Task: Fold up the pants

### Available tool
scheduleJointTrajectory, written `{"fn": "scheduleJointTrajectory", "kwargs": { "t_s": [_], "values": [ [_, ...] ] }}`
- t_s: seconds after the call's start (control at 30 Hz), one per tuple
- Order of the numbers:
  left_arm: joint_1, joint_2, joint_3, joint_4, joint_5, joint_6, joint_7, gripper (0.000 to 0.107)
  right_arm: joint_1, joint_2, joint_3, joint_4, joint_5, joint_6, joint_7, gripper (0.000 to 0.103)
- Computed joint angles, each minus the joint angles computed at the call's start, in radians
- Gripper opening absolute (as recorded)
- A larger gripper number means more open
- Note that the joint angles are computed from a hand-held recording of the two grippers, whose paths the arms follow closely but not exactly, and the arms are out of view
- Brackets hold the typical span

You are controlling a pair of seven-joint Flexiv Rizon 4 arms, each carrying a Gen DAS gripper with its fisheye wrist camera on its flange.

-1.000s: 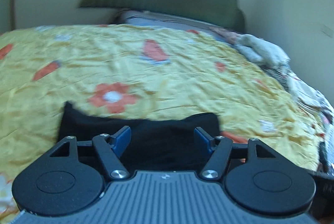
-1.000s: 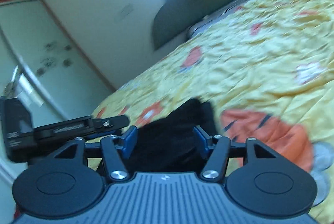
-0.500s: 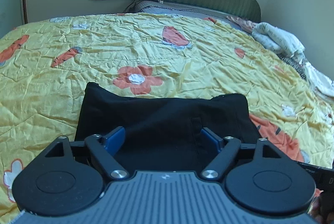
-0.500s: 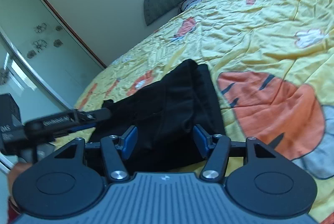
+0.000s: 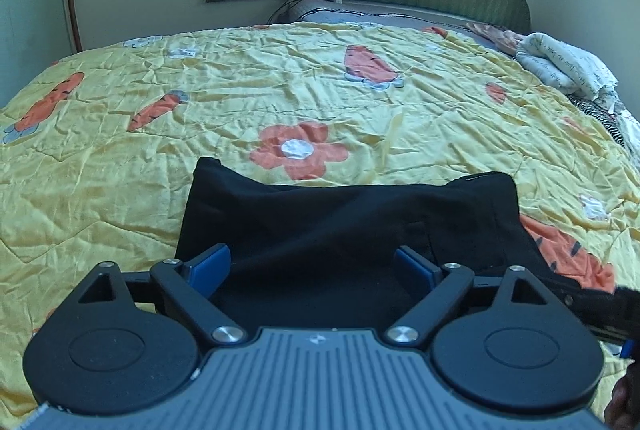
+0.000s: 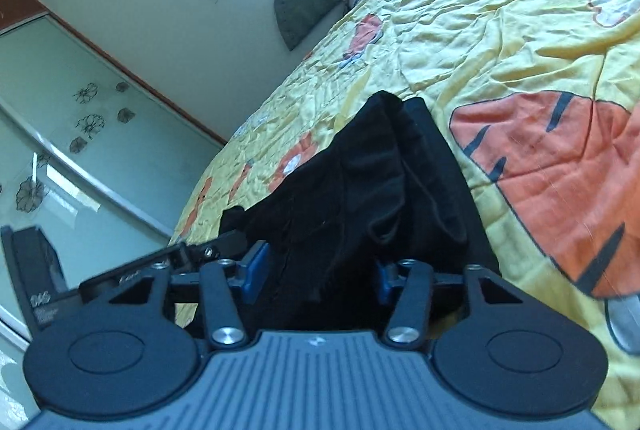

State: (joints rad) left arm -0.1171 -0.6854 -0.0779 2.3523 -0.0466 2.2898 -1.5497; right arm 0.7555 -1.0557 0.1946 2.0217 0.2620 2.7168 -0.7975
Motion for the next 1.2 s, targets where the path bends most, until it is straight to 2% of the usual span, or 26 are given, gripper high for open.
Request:
{"fn": "scheduleJointTrajectory", "kwargs": {
  "t_s": [0.1, 0.23, 0.3, 0.63, 0.8, 0.93, 1.0, 1.1, 1.13, 1.2],
  "values": [
    [-0.015, 0.000, 0.010, -0.001, -0.016, -0.005, 0.008, 0.090, -0.005, -0.005, -0.004, -0.019, 0.004, -0.020, 0.005, 0.038],
    [-0.022, 0.002, 0.014, 0.001, -0.025, -0.011, 0.015, 0.090, 0.009, -0.008, -0.016, -0.037, 0.043, -0.047, -0.006, 0.016],
    [-0.024, 0.003, 0.014, 0.002, -0.031, -0.014, 0.015, 0.090, 0.009, -0.011, -0.016, -0.035, 0.049, -0.041, -0.008, 0.013],
    [-0.031, 0.004, 0.013, 0.004, -0.029, -0.017, 0.029, 0.091, 0.055, 0.024, -0.041, -0.022, 0.156, -0.038, -0.100, 0.010],
    [-0.031, -0.006, 0.012, -0.001, -0.030, -0.031, 0.037, 0.091, 0.020, 0.015, -0.025, -0.006, 0.116, -0.071, -0.088, 0.009],
    [-0.005, -0.005, 0.011, 0.010, -0.001, -0.009, 0.035, 0.092, -0.004, 0.024, -0.011, 0.026, 0.077, -0.050, -0.059, 0.017],
    [0.012, -0.001, 0.016, 0.020, 0.010, 0.007, 0.034, 0.093, 0.052, 0.063, -0.050, 0.045, 0.173, -0.083, -0.117, 0.022],
    [0.049, 0.007, 0.012, 0.030, 0.023, 0.002, 0.022, 0.093, 0.213, 0.138, -0.175, 0.010, 0.464, -0.211, -0.330, 0.022],
    [0.061, 0.008, 0.009, 0.031, 0.027, -0.002, 0.017, 0.093, 0.231, 0.148, -0.194, 0.002, 0.483, -0.222, -0.378, 0.022],
    [0.077, 0.008, 0.008, 0.033, 0.034, -0.001, 0.005, 0.093, 0.188, 0.149, -0.165, -0.003, 0.388, -0.187, -0.400, 0.022]
  ]
}}
